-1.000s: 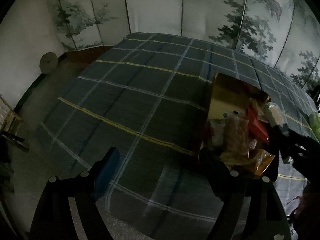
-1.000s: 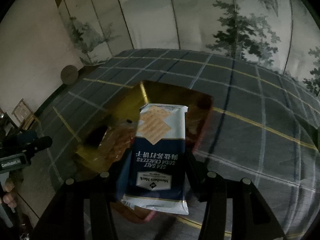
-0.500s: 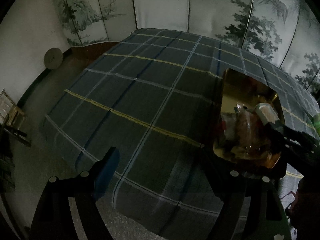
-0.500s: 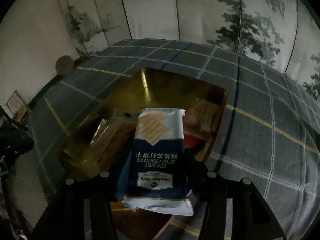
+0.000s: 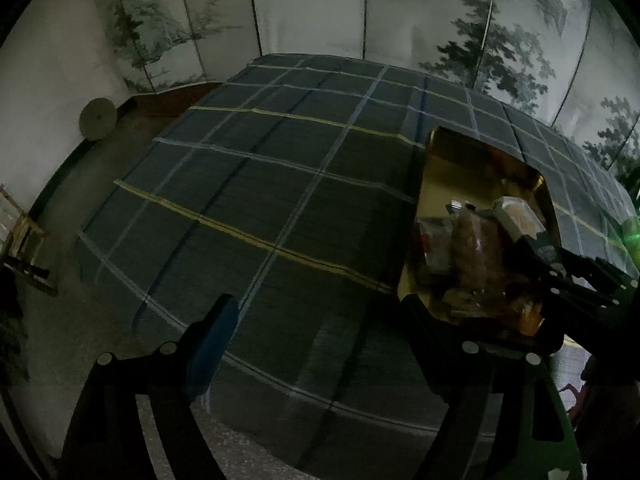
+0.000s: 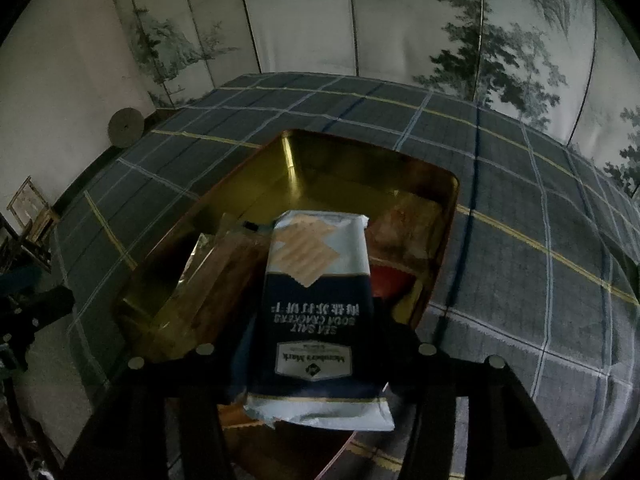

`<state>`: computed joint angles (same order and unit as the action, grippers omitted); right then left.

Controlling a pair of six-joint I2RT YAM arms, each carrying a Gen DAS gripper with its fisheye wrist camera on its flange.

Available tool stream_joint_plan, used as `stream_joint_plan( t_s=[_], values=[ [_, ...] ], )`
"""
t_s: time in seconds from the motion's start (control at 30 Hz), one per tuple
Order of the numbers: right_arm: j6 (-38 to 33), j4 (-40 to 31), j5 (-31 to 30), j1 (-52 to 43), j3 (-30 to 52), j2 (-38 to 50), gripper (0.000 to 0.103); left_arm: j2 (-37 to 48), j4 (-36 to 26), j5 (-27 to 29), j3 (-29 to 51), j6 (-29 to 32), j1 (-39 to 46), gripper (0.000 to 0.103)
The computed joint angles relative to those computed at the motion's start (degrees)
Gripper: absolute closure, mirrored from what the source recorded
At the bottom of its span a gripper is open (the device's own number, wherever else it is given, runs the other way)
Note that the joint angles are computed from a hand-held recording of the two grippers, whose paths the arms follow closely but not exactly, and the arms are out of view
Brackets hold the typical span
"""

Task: Organize snacks

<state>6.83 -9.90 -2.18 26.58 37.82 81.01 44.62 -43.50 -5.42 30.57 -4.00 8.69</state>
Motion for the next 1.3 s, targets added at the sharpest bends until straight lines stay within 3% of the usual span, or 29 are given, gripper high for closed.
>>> stream_joint_plan(
  t_s=[0.2,0.23,0.47,0.87,1.3],
  values=[
    [0.4,-1.6,4.6,2.6,-2.2,-6.4,0.038,0.3,-0.3,-1.9,0.2,-2.4,-3.9,0.023],
    [0.1,-2.2,4.7,3.0,-2.6,-8.0,0.032,0.3,-0.3,-2.1,0.3,-3.0,-4.7,0.023],
    [0.2,-8.7,1.9,2.7,-5.1,-16.5,0.020,1.1,0.2,-4.7,0.2,-6.2,-10.2,0.023],
    [0.3,-13.0,6.1,2.2,-10.7,-26.1,0.019,4.7,-0.1,-9.7,1.4,-13.3,-23.5,0.023],
    [-0.9,-15.9,5.0,-2.3,-14.0,-30.6,0.018,11.3,1.1,-13.9,5.1,-20.4,-36.6,0.023]
  ],
)
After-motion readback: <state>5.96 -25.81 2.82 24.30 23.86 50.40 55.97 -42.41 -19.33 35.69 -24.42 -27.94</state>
